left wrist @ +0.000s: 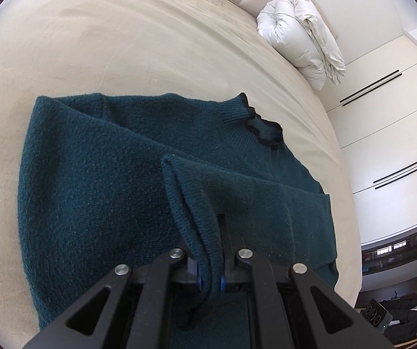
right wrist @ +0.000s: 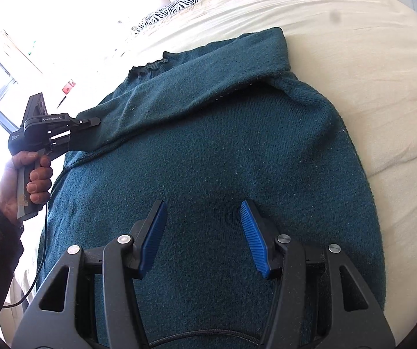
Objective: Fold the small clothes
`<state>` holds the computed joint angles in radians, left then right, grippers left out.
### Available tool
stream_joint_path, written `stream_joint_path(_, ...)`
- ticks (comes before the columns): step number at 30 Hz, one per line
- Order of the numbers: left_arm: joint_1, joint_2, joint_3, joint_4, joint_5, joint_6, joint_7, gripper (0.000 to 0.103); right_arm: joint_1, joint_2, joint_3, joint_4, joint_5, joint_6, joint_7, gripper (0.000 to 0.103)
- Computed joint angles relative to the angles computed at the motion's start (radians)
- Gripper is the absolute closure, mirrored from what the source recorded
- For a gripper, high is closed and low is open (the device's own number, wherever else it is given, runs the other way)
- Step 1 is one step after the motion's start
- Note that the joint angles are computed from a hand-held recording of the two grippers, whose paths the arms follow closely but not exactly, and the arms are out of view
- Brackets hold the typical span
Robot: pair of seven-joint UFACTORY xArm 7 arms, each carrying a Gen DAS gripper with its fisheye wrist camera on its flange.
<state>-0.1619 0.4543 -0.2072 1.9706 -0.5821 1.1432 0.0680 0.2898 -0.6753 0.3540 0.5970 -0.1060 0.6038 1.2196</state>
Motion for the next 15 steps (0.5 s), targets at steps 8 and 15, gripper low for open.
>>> stream_joint_path(8, 0.055, -0.035, -0.024, -0.121, -0.139, -0.054, 0.115, 0.090, -0.024, -0.064, -0.195, -0.019, 0.079, -0.190, -0.129, 0.051)
stream_joint_path(15, 0.073, -0.032, -0.023, -0.153, -0.224, -0.063, 0.208, 0.090, 0.224, 0.133, -0.632, 0.040, 0.384, -0.450, -0.471, 0.050)
